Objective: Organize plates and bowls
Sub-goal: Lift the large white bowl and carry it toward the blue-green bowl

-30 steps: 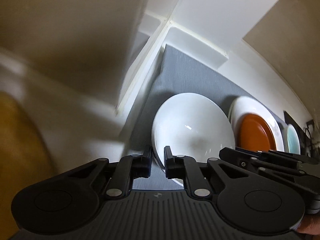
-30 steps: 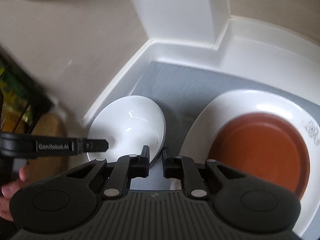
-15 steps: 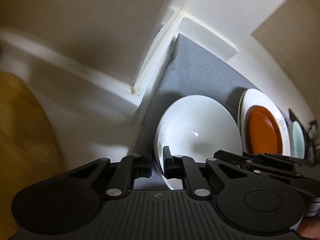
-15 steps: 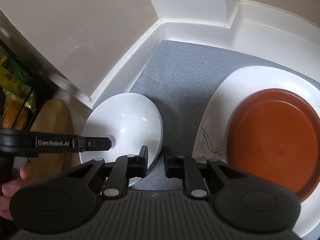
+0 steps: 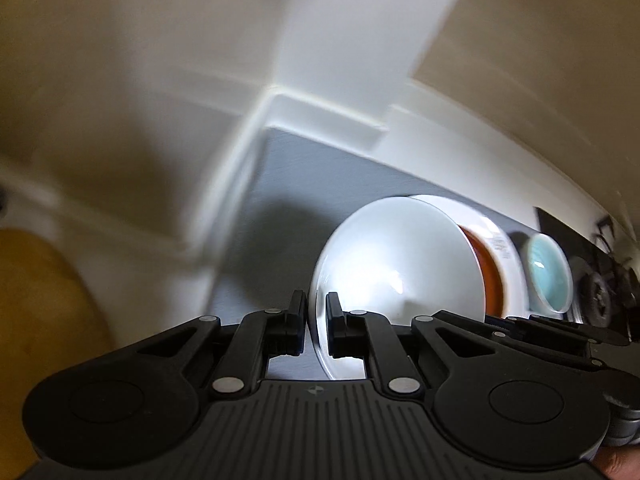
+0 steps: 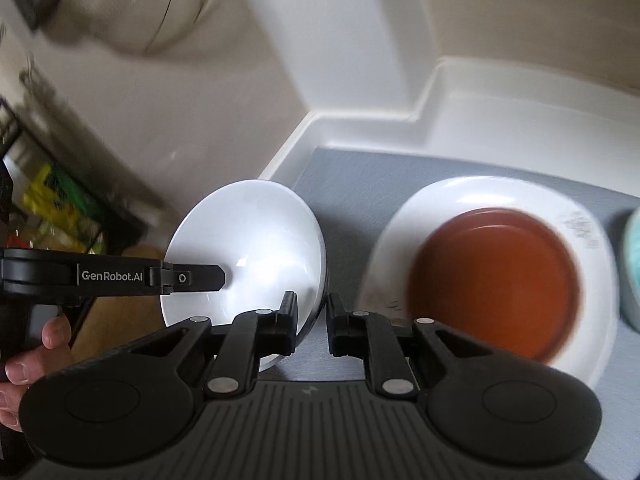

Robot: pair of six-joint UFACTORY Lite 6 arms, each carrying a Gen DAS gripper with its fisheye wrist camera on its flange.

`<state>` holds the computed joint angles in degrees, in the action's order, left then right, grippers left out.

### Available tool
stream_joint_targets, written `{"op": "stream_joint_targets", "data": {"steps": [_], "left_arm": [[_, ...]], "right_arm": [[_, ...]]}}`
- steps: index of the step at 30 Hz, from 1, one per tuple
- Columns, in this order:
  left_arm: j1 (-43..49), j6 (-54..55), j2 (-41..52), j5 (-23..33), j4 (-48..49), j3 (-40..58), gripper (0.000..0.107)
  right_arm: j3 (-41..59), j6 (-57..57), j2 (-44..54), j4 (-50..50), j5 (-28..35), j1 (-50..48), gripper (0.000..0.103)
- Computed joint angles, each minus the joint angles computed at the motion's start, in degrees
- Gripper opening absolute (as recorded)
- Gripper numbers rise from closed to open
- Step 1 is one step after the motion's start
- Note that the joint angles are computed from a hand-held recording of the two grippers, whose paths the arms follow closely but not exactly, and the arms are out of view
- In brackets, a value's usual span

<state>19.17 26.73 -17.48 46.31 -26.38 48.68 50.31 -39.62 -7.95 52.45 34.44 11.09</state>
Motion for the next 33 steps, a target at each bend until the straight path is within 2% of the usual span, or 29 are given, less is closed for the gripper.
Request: {"op": "stream_joint_targets", "data": {"steps": [4, 6, 10, 14, 19, 24, 28, 33], "left_arm": [[-11.8, -8.6, 0.7, 0.6, 3.9, 4.9, 0.011], [-19.3, -13.3, 3.9, -0.3, 5.9, 9.0, 0.011], [-32.5, -20.3, 15.0, -1.4, 9.0, 20.3, 0.01], [-42.3, -25.0, 28.9, -2.1, 12.5, 33.7, 0.011], [-49.6, -31.3, 42.8, 0.3, 17.5, 46.8, 0.011], [-53.0, -35.7, 54.0, 3.8, 23.0, 58.1, 0.011], [-53.8, -37.7, 59.7, 6.0, 25.9, 64.1, 0.011], [-53.2, -38.3, 67.9, 9.6, 24.8, 73.8, 0.011]], "right_arm": [[-1.7, -5.1, -4.9, 1.6, 6.3, -13.0, 0.016], [-1.8, -8.5, -6.1, 2.7, 9.9, -20.9, 0.016], [2.5, -14.9, -2.6, 4.3, 15.6, -36.5, 0.014], [8.7, -20.5, 5.0, 5.9, 16.3, -46.1, 0.013], [13.9, -25.7, 16.1, 7.0, 14.4, -51.6, 0.011], [14.6, -30.8, 23.6, 10.0, 11.7, -53.0, 0.011], [14.3, -33.9, 27.0, 12.1, 9.2, -51.4, 0.01], [14.5, -34.9, 29.4, 13.4, 7.0, -50.1, 0.011]]}}
